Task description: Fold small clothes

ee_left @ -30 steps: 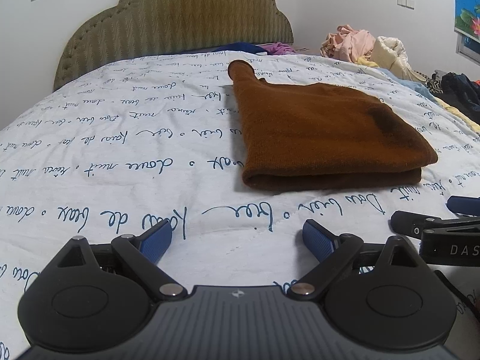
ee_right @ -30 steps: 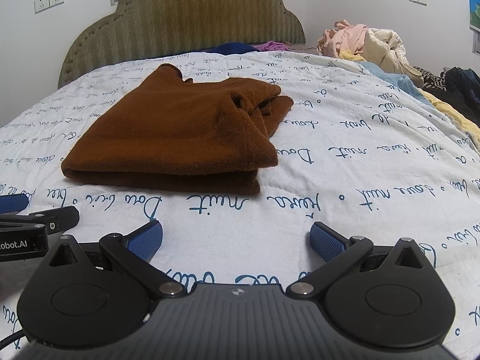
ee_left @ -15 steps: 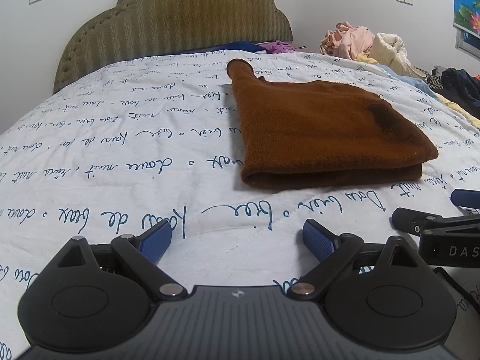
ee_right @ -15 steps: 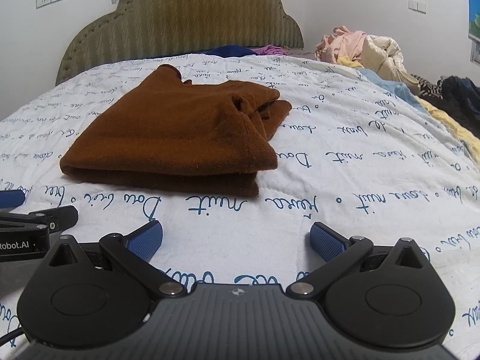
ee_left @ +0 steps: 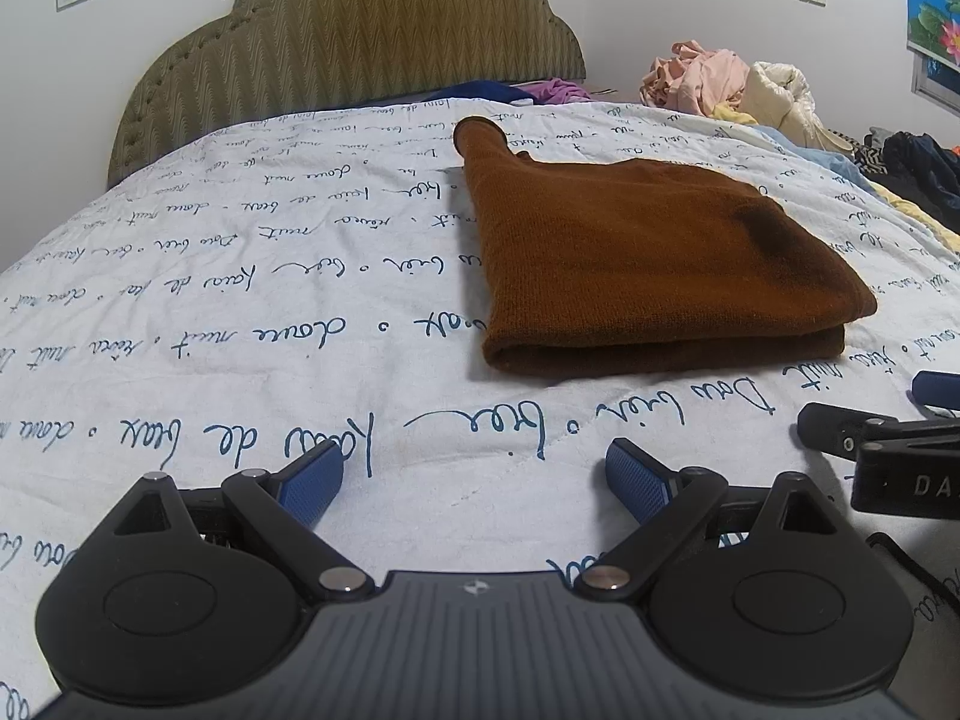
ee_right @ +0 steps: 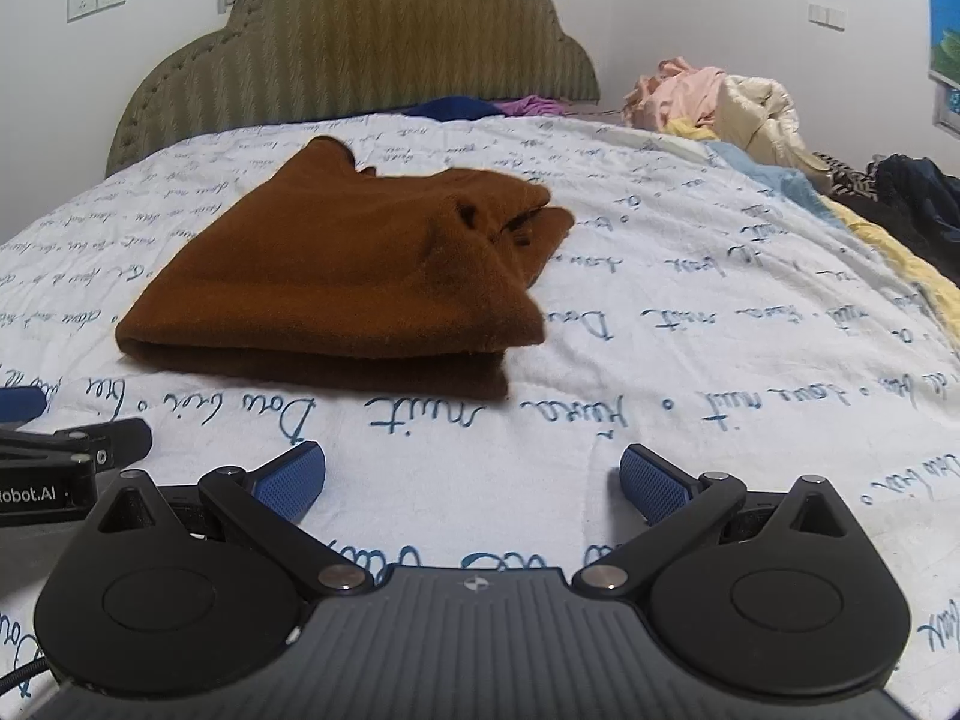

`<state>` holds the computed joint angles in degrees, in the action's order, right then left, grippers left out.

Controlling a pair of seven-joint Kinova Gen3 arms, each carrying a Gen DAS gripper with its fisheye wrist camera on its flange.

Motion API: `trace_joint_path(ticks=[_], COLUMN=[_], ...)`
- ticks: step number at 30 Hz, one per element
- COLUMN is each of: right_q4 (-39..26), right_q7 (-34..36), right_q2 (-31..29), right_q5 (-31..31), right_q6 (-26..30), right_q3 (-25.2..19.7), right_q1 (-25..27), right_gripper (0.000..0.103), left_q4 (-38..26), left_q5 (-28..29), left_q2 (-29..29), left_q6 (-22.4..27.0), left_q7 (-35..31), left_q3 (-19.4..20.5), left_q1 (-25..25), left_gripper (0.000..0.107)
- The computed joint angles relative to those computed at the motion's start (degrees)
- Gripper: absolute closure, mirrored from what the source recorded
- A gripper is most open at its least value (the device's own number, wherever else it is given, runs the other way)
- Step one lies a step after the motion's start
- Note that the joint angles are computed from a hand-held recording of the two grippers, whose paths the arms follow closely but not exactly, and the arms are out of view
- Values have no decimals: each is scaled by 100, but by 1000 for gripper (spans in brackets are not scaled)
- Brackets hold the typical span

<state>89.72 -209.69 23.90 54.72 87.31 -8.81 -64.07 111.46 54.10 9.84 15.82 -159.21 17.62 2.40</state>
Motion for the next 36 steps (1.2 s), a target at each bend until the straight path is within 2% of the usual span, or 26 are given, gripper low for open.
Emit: trace_joint_path(ticks=[3,14,36], right_q4=[-28,-273,-228], right_q7=[57,410,324], right_q2=[-48,-5,-29], right_q5=[-82,-20,-43], right_q6=[4,86,21], right_q3=[-21,-27,-11], right_q1=[28,-79,-82], right_gripper=[0,0,0], left_q4=[-68,-153,-188], left_q5=[-323,-518,-811], left_q2=[-43,-191,-173], left_q6=[157,369,305], left_q7=[283,643,970], left_q3=[-132,-403,-361], left_q1=[93,240,245], left_gripper=[12,12,12])
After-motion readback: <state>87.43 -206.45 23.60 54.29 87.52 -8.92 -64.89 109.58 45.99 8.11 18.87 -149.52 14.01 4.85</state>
